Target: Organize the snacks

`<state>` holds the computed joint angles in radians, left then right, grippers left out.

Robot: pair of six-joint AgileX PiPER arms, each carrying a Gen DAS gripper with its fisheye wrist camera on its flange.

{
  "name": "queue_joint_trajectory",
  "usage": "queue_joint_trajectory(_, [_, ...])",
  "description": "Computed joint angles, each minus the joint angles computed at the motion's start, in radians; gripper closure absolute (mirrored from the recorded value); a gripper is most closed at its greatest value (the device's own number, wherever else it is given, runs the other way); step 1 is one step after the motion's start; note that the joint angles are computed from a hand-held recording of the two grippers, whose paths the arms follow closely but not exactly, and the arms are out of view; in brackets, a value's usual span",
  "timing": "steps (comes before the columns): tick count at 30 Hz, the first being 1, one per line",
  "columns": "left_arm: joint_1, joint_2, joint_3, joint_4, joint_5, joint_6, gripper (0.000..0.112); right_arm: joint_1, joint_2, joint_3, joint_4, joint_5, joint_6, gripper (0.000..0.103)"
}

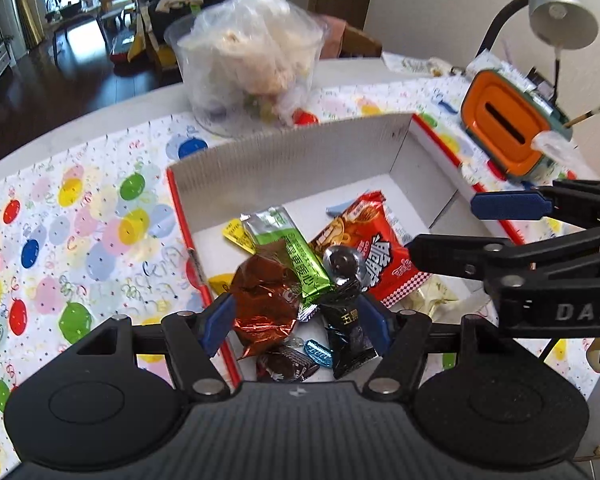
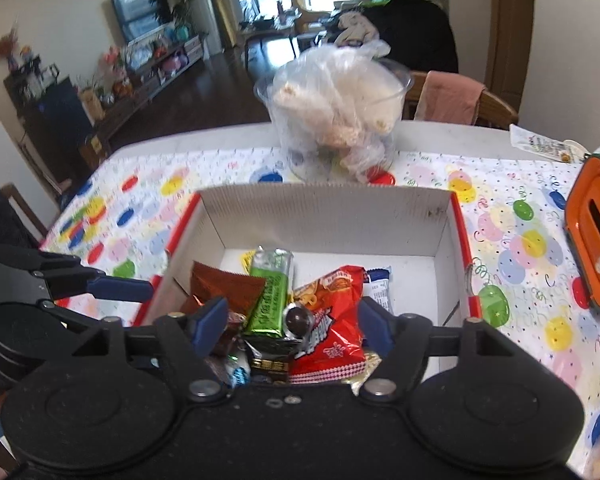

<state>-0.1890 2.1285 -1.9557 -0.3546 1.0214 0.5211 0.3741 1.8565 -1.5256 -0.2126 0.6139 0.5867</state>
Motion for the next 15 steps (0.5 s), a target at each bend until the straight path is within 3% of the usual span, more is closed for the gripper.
queue_joint_trajectory(8, [0.080,-0.093,0.104,-0.104,-0.028,0.141,0.041,0.099,-0.077,0.068,-0.252,-0.016,0.324,0.007])
queue_joint_trajectory(15, [0.148,-0.147,0.167,-0.171,-0.037,0.231,0.037,0.201,-0.111,0.089,-0.468,0.027,0.551,0.001])
